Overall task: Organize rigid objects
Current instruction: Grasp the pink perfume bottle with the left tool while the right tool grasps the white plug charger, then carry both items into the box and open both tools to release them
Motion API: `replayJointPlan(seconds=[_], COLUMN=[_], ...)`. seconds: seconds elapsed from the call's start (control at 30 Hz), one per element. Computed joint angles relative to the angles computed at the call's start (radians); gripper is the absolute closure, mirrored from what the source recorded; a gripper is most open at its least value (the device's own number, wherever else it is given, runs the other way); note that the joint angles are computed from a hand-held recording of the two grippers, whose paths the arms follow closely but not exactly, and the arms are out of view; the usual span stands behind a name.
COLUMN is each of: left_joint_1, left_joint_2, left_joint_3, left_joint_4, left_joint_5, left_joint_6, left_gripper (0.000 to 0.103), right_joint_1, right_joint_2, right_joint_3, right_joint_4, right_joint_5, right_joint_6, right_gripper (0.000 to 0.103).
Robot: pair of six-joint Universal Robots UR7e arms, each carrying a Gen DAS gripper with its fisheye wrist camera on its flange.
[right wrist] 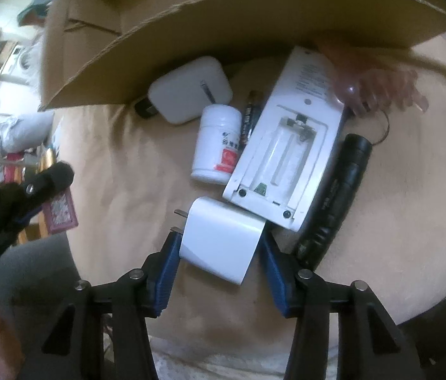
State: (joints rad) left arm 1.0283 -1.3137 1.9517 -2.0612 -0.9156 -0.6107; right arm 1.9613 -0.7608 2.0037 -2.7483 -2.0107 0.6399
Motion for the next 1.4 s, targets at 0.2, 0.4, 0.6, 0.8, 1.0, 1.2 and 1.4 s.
replayJointPlan(seconds=[0.2, 0.4, 0.6, 0.8, 1.0, 1.2, 1.4], left_joint_1=[-0.011, -0.043, -0.084, -0.164, -0.199, -0.178, -0.111], left_joint_2=[-0.003, -0.007, -0.031, -0.043, 0.004, 0.102, 0.207], left_joint_3=[0.01, 0.027, 0.064, 0.094, 0.046, -0.062, -0.159], left_joint_4=[-0.006, -0.028, -0.097, -0.231, -0.294, -0.293, -0.285], left_joint_5=[0.014, 0.052, 0.095, 0.163, 0.182, 0.183, 0.138], left_joint_6=[0.005, 0.027, 0.065, 0.181, 0.285, 0.355, 0.373], left_gripper=[0.09, 0.09, 0.09, 0.09, 0.09, 0.09, 0.09], right_joint_1=[0.015, 0.026, 0.026, 0.032, 0.024, -0.011, -0.063], right_joint_2=[-0.067, -0.144, -0.183, -0.25, -0.272, -0.249, -0.17], right_joint_3=[0.07, 0.127, 0.138, 0.146, 0.072, -0.024, -0.133], right_joint_4=[-0.071, -0.122, -0.185, -0.237, -0.206, -0.165, -0.132], right_joint_5=[0.05, 0.058, 0.08, 0.064, 0.028, 0.019, 0.029], right_joint_6=[-0.044, -0.114, -0.17, -0.243, -0.345, -0.436, -0.499], right_gripper=[0.058, 0.058, 0.058, 0.058, 0.058, 0.058, 0.058])
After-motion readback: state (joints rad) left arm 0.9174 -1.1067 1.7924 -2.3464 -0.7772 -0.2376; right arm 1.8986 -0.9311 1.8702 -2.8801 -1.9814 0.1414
